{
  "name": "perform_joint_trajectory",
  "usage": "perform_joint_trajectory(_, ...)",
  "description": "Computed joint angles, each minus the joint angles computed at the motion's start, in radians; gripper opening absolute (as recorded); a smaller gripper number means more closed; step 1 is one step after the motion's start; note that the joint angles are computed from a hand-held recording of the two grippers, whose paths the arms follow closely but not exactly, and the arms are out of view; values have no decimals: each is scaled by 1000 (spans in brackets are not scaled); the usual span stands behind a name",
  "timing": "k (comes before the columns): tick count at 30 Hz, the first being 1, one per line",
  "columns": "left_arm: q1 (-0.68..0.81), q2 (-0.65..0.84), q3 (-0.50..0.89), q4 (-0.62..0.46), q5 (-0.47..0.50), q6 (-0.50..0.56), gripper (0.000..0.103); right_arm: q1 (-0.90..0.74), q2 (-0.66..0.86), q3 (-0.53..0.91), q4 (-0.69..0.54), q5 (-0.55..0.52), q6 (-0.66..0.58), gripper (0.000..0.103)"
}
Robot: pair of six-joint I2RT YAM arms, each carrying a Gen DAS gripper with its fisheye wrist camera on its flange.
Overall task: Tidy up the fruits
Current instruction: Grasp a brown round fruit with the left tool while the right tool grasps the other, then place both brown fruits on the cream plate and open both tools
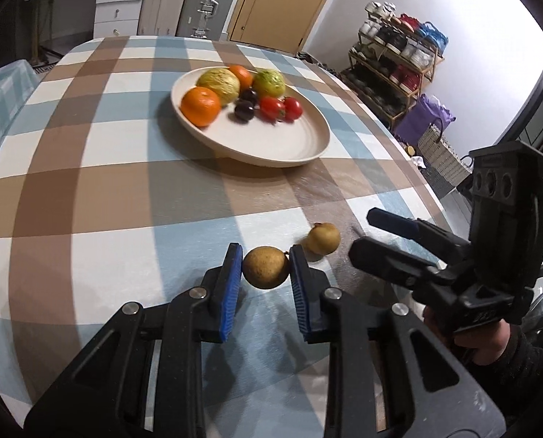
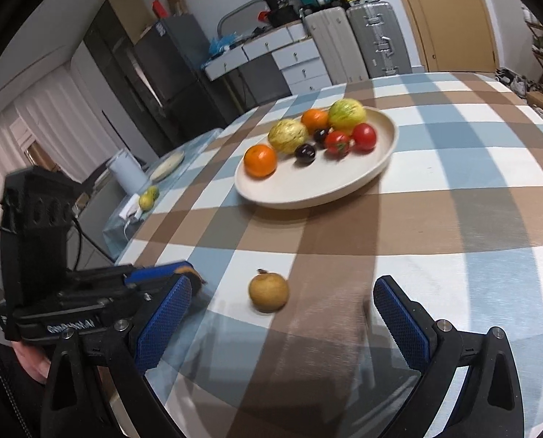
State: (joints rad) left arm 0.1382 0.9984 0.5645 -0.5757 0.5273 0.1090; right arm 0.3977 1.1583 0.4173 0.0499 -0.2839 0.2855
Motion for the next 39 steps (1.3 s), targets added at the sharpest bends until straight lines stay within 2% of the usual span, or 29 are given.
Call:
perform_joint_trajectory(5, 113, 7, 9, -46, 60, 89, 23, 82, 80, 48, 13, 61, 28, 100)
perform_joint_trajectory(7, 138, 13, 9, -45, 77, 101, 23, 111, 122, 76, 1, 78, 27, 86)
perform_joint_trajectory(14, 199, 47, 10, -30, 118, 122, 24, 178, 165, 119, -42, 175, 36, 73)
perform_joint_trajectory(16, 197, 48, 7, -21, 120, 116, 23, 205, 164, 126, -72, 249, 27, 61)
perform_joint_trajectory(17, 197, 49, 6, -19, 121, 114, 23, 210, 159, 125, -79, 262, 26, 59)
perform_joint_trajectory(20, 188, 49, 4, -9, 115, 100, 23, 212, 149, 116, -83, 267, 27, 51)
perform_joint_trajectory(22, 179, 39, 3, -4, 105, 86, 23, 210, 150, 119, -95, 288, 23, 37)
perform_joint_trajectory(24, 165, 25, 4, -5, 92, 75, 23, 198, 147, 115, -97, 281, 20, 30)
perform_joint_trajectory(29, 123, -12, 7, -13, 51, 42, 24, 144, 125, 87, -71, 198, 20, 28)
perform_joint_trajectory(32, 84, -24, 13, -9, 12, 9, 24, 133, 118, 83, -70, 195, 26, 28)
perform_joint_trajectory(39, -41, 4, 50, 40, -96, -89, 24, 11, 51, 37, -36, 63, -9, 28)
